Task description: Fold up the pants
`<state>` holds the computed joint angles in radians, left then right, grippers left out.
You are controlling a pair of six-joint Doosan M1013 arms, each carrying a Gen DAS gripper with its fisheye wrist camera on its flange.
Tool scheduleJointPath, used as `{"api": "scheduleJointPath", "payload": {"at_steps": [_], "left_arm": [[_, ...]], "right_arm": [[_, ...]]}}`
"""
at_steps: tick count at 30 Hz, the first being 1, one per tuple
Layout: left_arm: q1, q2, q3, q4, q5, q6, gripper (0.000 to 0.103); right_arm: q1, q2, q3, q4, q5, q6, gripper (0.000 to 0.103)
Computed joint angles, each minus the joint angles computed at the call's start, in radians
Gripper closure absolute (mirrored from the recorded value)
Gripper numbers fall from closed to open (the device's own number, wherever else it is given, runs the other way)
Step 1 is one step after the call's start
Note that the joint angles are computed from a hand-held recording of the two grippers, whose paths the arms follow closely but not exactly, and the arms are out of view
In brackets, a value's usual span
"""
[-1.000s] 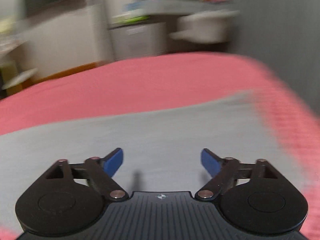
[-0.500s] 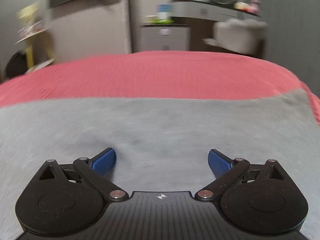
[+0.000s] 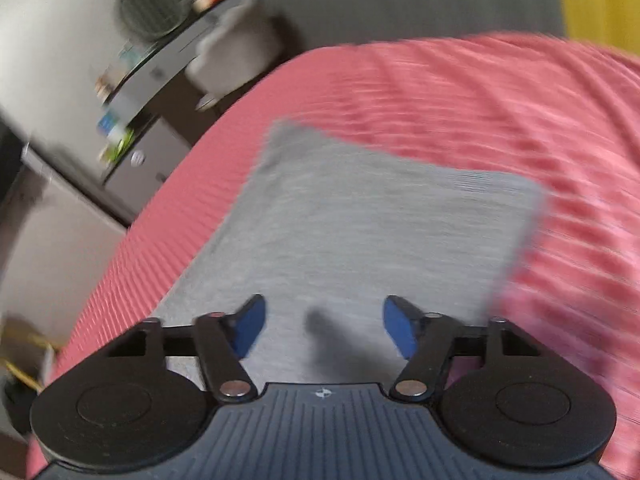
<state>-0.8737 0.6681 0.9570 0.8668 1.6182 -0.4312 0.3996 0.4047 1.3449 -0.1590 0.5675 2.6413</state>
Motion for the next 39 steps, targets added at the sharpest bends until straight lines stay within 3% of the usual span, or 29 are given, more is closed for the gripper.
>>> {"api": "scheduleJointPath", "payload": {"at_steps": [2, 3, 7, 11, 13, 15, 18, 20, 21, 24, 27, 30, 32, 34, 36, 37, 38, 39], "left_arm": [[-0.004, -0.010, 0.010, -0.015, -0.051, -0.006, 0.003], [-0.007, -0.012, 0.011, -0.025, -0.076, 0.008, 0.003], [-0.020, 0.002, -0.026, -0.060, -0.116, 0.132, 0.003], [-0.041, -0.027, 0.011, -0.062, -0.200, 0.083, 0.003], [-0.050, -0.046, 0.037, -0.052, -0.223, 0.037, 0.003], [-0.056, -0.055, 0.042, -0.059, -0.213, 0.007, 0.003], [-0.066, -0.064, 0.041, -0.066, -0.185, -0.020, 0.003], [-0.069, -0.060, 0.028, -0.073, -0.162, -0.005, 0.003], [-0.071, -0.057, 0.022, -0.071, -0.152, 0.006, 0.003], [-0.078, -0.050, 0.007, -0.043, -0.131, 0.043, 0.003], [-0.079, -0.050, 0.014, -0.027, -0.152, 0.042, 0.003], [-0.077, -0.057, 0.035, -0.021, -0.184, -0.009, 0.003], [-0.077, -0.057, 0.042, -0.016, -0.194, -0.017, 0.003], [-0.074, -0.050, 0.033, -0.025, -0.188, -0.001, 0.003], [-0.072, -0.042, 0.023, -0.031, -0.181, 0.020, 0.003], [-0.072, -0.036, 0.013, -0.033, -0.168, 0.033, 0.003], [-0.072, -0.031, 0.006, -0.031, -0.157, 0.042, 0.003], [-0.072, -0.027, 0.000, -0.031, -0.149, 0.052, 0.003]], "right_arm": [[-0.023, -0.039, 0.061, 0.039, -0.031, 0.041, 0.071], [-0.018, -0.046, 0.074, 0.009, -0.036, 0.093, 0.075], [-0.042, -0.068, 0.121, 0.023, -0.012, 0.139, 0.075], [-0.053, -0.041, 0.085, 0.062, -0.011, 0.122, 0.072], [-0.064, -0.041, 0.081, 0.098, -0.018, 0.043, 0.072], [-0.081, 0.002, 0.021, 0.160, 0.003, -0.028, 0.072], [-0.083, 0.006, 0.005, 0.162, -0.009, -0.027, 0.072], [-0.073, -0.003, 0.007, 0.125, -0.034, -0.048, 0.086], [-0.069, -0.004, 0.007, 0.115, -0.043, -0.072, 0.087], [-0.057, -0.013, 0.007, 0.081, -0.048, -0.099, 0.087], [-0.058, -0.022, 0.017, 0.126, -0.103, -0.161, 0.087], [-0.059, -0.016, 0.007, 0.118, -0.087, -0.141, 0.083], [-0.067, -0.003, -0.003, 0.151, -0.052, -0.154, 0.058], [-0.073, 0.014, -0.017, 0.178, -0.006, -0.175, 0.050], [-0.074, 0.018, -0.012, 0.162, -0.006, -0.165, 0.059], [-0.071, 0.015, -0.008, 0.132, -0.013, -0.144, 0.076], [-0.067, 0.012, -0.005, 0.098, -0.019, -0.121, 0.085], [-0.065, 0.010, -0.003, 0.078, -0.025, -0.111, 0.086]]}}
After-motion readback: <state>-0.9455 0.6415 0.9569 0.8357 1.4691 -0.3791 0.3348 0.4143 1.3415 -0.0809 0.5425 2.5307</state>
